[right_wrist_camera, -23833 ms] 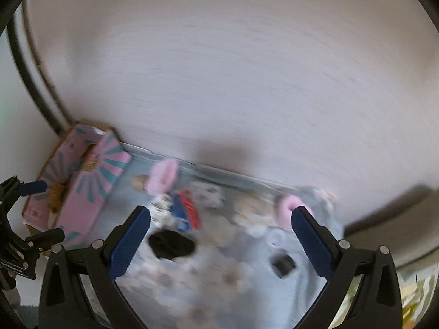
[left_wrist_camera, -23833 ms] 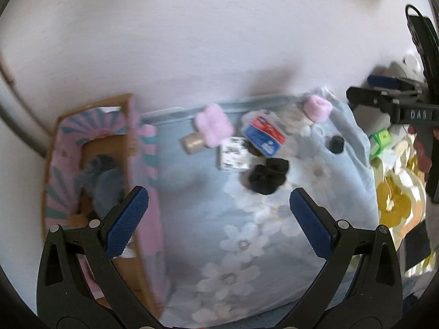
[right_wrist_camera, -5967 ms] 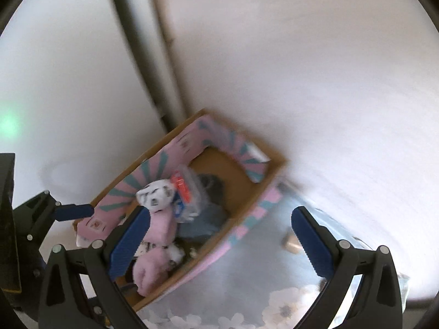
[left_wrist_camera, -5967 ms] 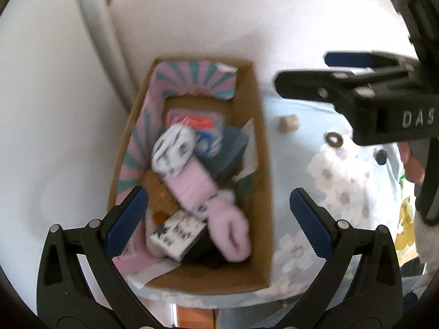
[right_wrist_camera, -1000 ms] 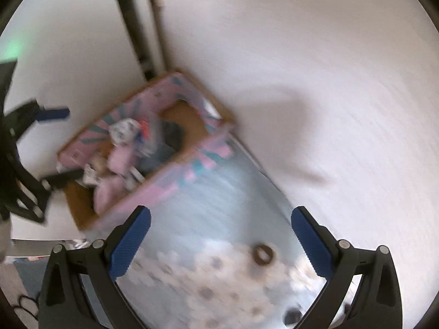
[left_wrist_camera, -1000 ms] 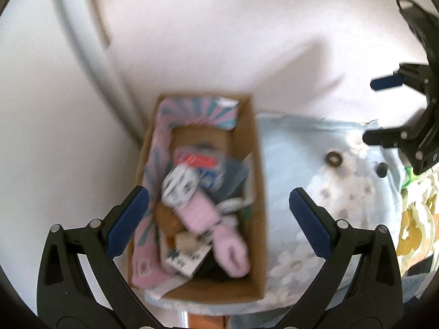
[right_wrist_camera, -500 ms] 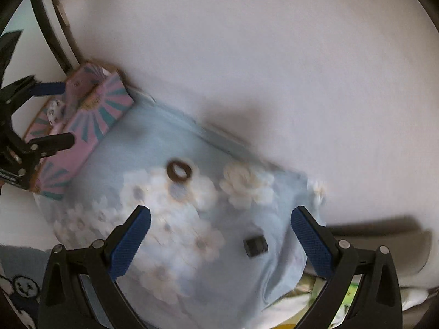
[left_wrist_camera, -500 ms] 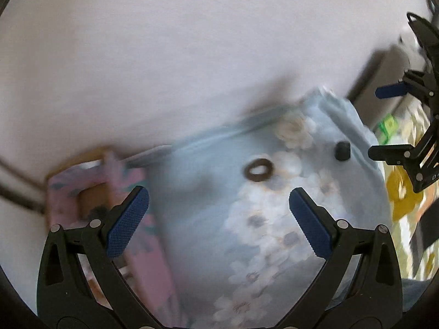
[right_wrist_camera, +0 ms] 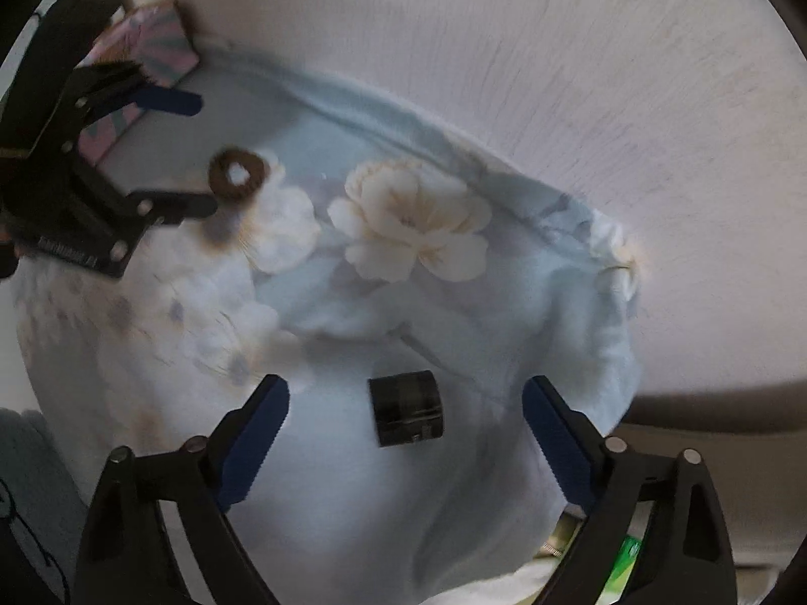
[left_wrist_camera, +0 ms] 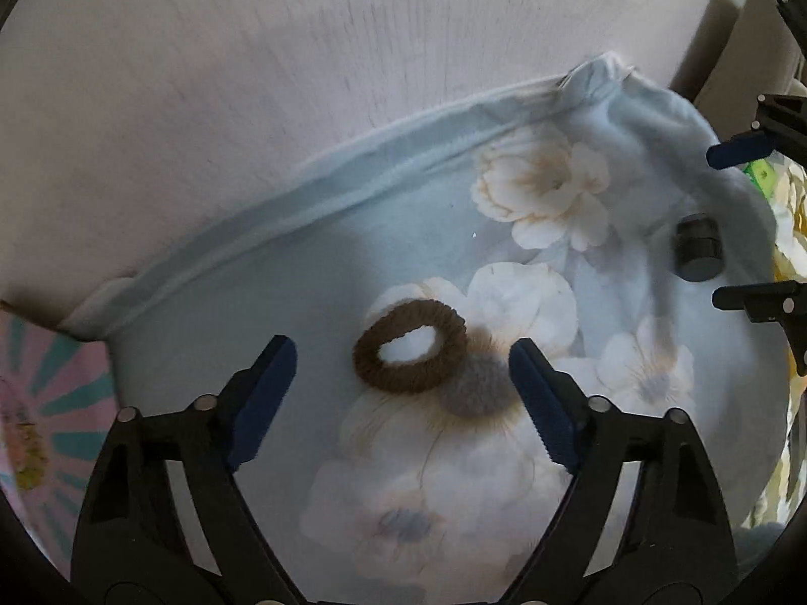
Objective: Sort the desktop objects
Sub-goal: 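Grasp the brown hair tie with the left gripper while the right grasps the black cap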
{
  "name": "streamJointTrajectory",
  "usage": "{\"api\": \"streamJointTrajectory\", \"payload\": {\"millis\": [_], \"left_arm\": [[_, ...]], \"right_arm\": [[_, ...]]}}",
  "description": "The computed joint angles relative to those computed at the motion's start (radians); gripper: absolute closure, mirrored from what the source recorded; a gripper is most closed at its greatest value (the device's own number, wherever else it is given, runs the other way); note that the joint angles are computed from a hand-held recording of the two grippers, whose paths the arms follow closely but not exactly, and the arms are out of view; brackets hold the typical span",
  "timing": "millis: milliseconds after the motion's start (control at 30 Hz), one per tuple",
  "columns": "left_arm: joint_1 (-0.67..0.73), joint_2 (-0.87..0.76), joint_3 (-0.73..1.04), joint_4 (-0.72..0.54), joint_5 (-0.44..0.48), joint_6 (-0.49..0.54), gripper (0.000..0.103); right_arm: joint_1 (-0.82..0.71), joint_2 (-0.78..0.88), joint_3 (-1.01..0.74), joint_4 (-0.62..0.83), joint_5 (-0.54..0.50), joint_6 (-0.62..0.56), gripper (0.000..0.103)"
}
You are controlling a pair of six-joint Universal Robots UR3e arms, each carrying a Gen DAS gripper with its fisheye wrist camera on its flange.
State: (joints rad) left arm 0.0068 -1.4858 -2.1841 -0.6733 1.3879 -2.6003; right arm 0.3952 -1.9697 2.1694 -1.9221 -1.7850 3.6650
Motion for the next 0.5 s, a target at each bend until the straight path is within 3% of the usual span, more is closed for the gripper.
{"api": "streamJointTrajectory", "payload": {"millis": [100,167,233,267,300,400,500], "left_arm": [[0.008,-0.023,-0.031,0.043,-0.017,-0.015,0.028],[0.035,-0.011,-0.062,0.058,-0.056,-0.012,0.034],[0.052,0.008,-0.092,0.085,-0.072,-0.011,0.046],[0.057,0.017,-0.1,0.091,-0.075,-0.012,0.06],[0.059,0.022,-0.101,0.087,-0.076,-0.012,0.067],[0.069,0.043,-0.109,0.072,-0.072,-0.009,0.079],[0.083,0.072,-0.115,0.04,-0.073,0.0,0.084]], "right_arm": [[-0.032,-0.029,0.06,-0.039,0.028,-0.054,0.025],[-0.035,-0.027,0.081,-0.051,0.032,-0.076,0.041],[-0.034,-0.015,0.093,-0.055,0.036,-0.095,0.055],[-0.04,-0.017,0.101,-0.058,0.046,-0.104,0.066],[-0.046,-0.023,0.108,-0.061,0.056,-0.109,0.071],[-0.032,-0.014,0.094,-0.053,0.039,-0.1,0.074],[-0.031,-0.018,0.081,-0.045,0.042,-0.097,0.075]]}}
